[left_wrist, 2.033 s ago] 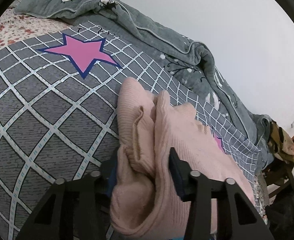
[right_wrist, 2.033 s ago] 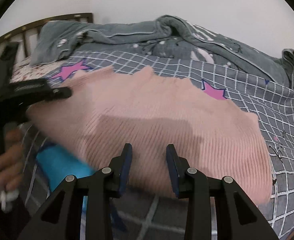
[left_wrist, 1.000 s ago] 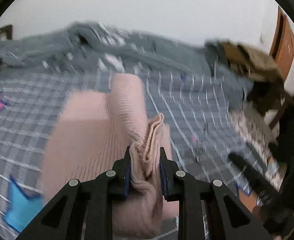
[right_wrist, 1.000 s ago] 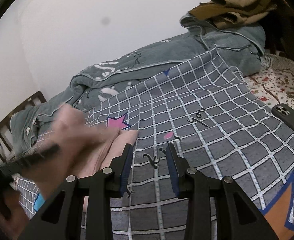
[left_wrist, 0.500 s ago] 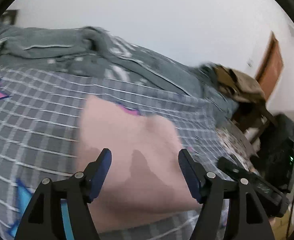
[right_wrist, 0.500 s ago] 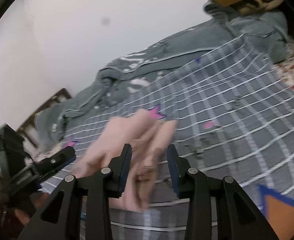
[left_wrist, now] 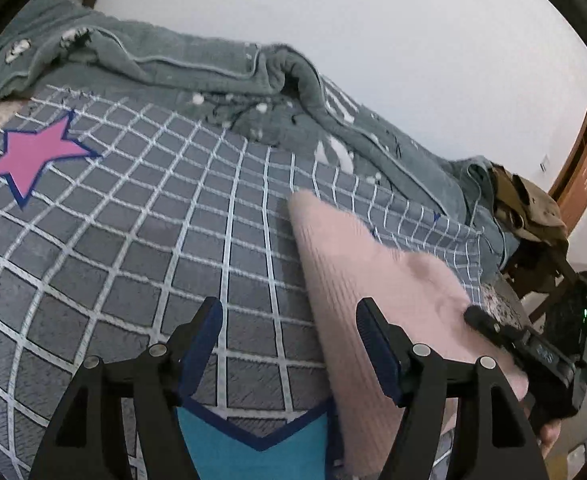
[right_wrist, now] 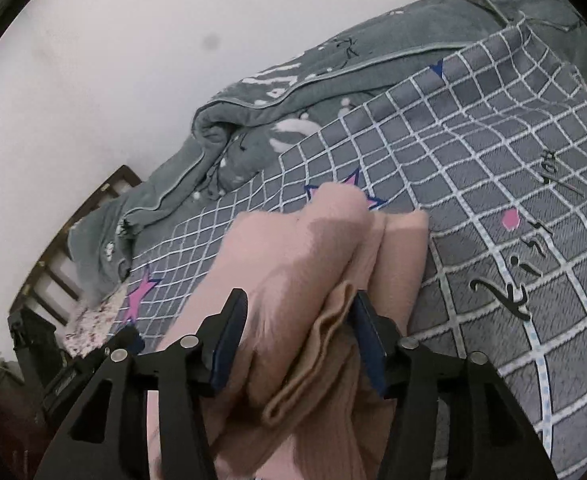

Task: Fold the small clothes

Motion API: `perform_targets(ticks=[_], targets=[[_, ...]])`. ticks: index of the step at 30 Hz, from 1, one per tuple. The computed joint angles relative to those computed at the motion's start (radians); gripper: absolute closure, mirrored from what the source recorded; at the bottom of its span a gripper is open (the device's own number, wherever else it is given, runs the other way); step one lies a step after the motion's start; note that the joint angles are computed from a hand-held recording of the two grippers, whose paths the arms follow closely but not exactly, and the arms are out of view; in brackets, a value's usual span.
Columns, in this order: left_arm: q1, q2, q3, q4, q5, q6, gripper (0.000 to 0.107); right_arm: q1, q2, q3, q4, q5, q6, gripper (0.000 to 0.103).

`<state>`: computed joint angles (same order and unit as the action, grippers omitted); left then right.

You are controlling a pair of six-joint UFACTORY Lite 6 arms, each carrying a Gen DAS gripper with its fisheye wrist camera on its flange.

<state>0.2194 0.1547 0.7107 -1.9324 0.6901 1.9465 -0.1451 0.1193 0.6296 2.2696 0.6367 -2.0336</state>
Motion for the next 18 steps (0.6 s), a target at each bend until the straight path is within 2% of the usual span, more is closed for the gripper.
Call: perform_targets(ticks=[2, 5, 8, 11, 13, 15, 16, 18], targets=[[0.001, 0.003, -0.009, -0.012, 0.006, 0.034, 0.040, 0.022, -0.006, -0.005, 0.077, -0.015, -0.084, 0.089], [-0.007, 0.001, -0.012, -0.009, -0.005, 0.050, 0.040, 0.003, -0.066, -0.050, 0.096, 0.014, -0.160, 0.090], [0.002, -0.011, -0.023, 0.016, 0.023, 0.036, 0.040, -0.102, -0.140, -0.114, 0.004, 0.133, -0.115, 0.091], [0.001, -0.024, -0.036, 0.021, 0.038, 0.043, 0.040, -0.109, -0.085, -0.069, 0.008, 0.051, -0.104, 0.090], [-0.005, -0.029, -0.044, 0.021, 0.039, 0.045, 0.040, -0.117, 0.003, -0.010, -0.047, 0.017, -0.029, 0.089], [-0.011, -0.035, -0.053, 0.025, 0.044, 0.040, 0.040, -0.143, 0.032, 0.004, -0.110, 0.034, 0.029, 0.081], [-0.014, -0.038, -0.058, 0.027, 0.046, 0.039, 0.040, -0.156, 0.014, -0.006, -0.137, 0.039, 0.051, 0.071], [-0.023, -0.049, -0.072, 0.025, 0.050, 0.050, 0.040, -0.184, -0.058, -0.055, -0.159, 0.061, 0.055, 0.068]])
